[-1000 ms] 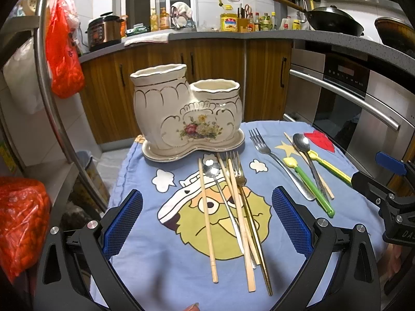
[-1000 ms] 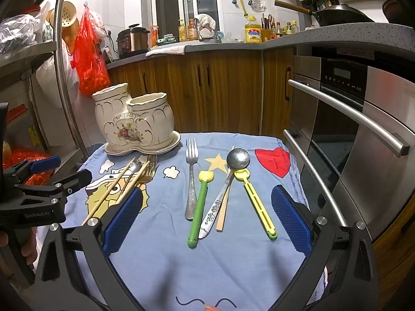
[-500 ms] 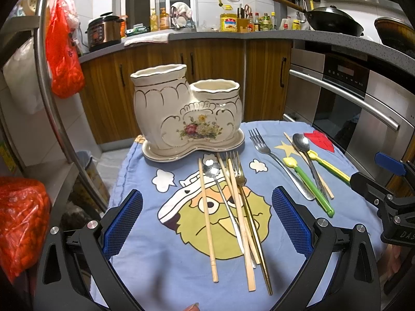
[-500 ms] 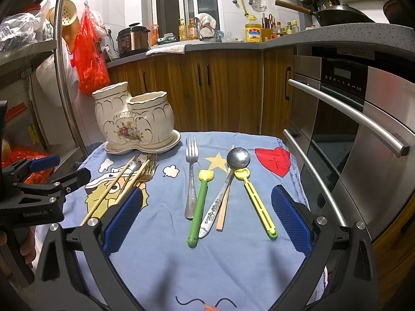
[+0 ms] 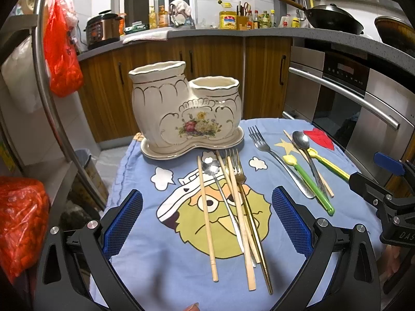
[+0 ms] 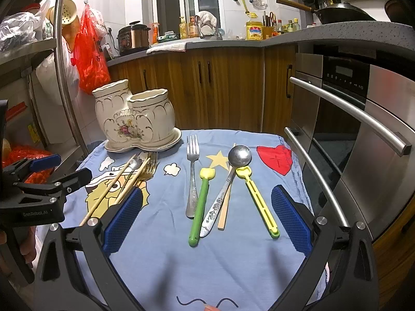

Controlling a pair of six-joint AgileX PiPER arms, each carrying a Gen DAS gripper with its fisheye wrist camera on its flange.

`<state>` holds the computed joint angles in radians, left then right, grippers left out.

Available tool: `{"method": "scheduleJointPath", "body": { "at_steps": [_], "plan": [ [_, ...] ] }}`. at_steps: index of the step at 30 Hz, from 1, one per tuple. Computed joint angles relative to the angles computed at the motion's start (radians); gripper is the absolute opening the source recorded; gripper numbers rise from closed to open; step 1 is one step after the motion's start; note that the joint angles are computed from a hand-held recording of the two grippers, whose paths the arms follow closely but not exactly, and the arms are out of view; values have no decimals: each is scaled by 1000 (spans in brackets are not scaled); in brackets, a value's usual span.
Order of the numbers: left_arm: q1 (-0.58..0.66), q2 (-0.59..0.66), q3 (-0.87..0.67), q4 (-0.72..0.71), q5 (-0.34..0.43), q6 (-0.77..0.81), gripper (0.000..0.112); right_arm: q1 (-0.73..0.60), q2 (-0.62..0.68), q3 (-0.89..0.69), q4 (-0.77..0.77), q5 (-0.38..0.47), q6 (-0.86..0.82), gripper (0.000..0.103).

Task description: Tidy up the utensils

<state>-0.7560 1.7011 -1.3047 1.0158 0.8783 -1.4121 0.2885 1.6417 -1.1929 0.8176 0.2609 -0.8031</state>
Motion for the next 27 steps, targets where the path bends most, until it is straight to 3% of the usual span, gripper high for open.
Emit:
{"method": "scheduleJointPath", "body": {
  "at_steps": [6,9,11,16,19,22,27],
  "plan": [
    [7,2,1,-16,-8,13,99,0,3,-1,-13,-1,13,98],
    [15,2,7,-18,-7,-5,99,0,15,-18,-131,-16,149,98],
    [23,13,6,-18,-11,5,99,-15,33,-38,-109,5,140,98],
    [65,40,-7,-63,-75,134,99,-16,81,-114,-388,27,378,98],
    [101,24,8,-76,-155,159,99,-30,113,-205,-434,99,419,98],
    [135,50,-81,-195,-135,332,99,-51,161,-337,-414,204,399,98],
    [177,107,-227,-247,-66,401,99,-83,293,-613,-388,361,422,98]
  ]
}}
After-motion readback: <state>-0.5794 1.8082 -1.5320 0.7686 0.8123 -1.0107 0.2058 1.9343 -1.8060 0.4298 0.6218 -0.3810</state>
